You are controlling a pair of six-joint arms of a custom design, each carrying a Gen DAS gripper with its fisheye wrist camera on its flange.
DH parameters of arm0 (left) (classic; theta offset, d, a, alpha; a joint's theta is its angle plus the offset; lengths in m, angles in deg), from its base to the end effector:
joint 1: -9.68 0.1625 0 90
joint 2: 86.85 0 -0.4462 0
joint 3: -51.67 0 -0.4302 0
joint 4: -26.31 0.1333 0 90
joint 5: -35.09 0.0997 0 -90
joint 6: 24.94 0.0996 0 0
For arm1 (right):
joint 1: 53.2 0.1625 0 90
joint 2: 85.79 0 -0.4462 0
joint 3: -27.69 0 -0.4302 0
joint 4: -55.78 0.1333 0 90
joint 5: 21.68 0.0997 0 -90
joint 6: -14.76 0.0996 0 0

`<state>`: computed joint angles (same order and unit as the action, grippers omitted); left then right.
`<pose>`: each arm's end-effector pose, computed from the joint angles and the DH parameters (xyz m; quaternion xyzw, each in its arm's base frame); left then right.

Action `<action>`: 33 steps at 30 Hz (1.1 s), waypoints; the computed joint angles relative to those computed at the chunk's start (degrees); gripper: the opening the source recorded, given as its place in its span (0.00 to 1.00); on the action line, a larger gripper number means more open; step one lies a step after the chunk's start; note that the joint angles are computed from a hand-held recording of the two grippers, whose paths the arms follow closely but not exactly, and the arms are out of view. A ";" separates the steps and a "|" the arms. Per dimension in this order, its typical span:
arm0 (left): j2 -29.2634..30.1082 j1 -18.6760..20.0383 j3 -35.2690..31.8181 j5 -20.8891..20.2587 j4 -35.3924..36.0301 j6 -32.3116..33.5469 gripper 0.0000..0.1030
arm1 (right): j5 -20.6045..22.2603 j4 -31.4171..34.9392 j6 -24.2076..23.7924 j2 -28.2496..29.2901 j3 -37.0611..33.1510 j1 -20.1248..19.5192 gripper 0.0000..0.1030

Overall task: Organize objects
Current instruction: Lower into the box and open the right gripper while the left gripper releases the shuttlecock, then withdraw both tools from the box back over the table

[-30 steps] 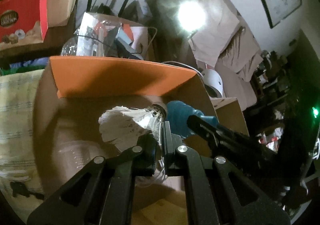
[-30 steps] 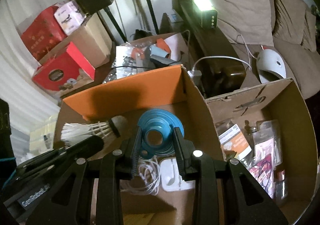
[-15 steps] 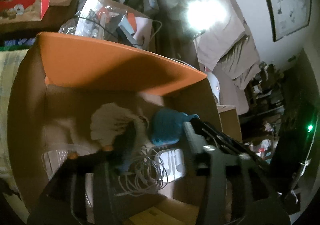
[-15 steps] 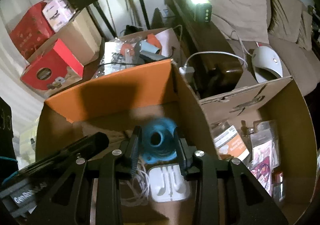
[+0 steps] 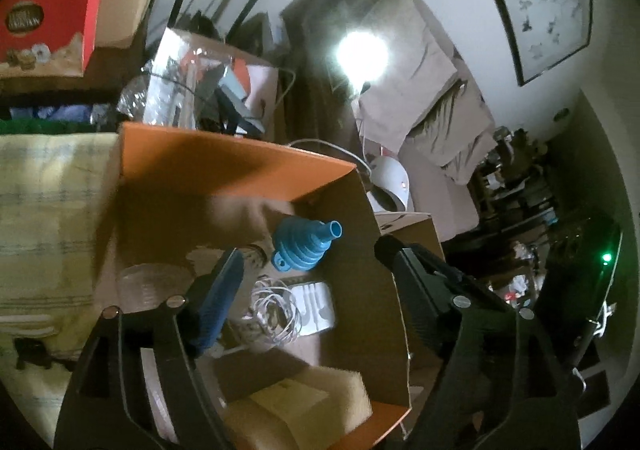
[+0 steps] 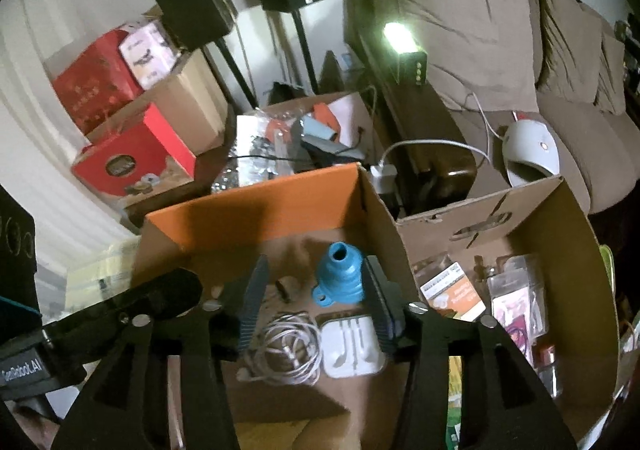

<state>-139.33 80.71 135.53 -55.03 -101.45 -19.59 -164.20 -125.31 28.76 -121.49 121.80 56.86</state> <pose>-0.1177 -0.7518 0.2045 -0.2104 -0.9760 0.0551 0.0076 0.2926 -0.6430 0.0592 -0.0788 -0.8659 0.3656 0.3321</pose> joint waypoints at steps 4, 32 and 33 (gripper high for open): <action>-2.70 -0.14 1.15 0.78 0.03 1.09 0.78 | -0.23 -0.70 -0.93 0.11 0.11 1.62 0.55; -16.32 3.32 8.33 18.74 -10.42 13.09 1.00 | 4.54 3.22 -3.57 8.51 -9.45 7.68 0.80; -16.60 3.38 8.47 19.23 -10.84 13.65 1.00 | 4.61 3.58 -3.55 8.84 -9.87 7.88 0.81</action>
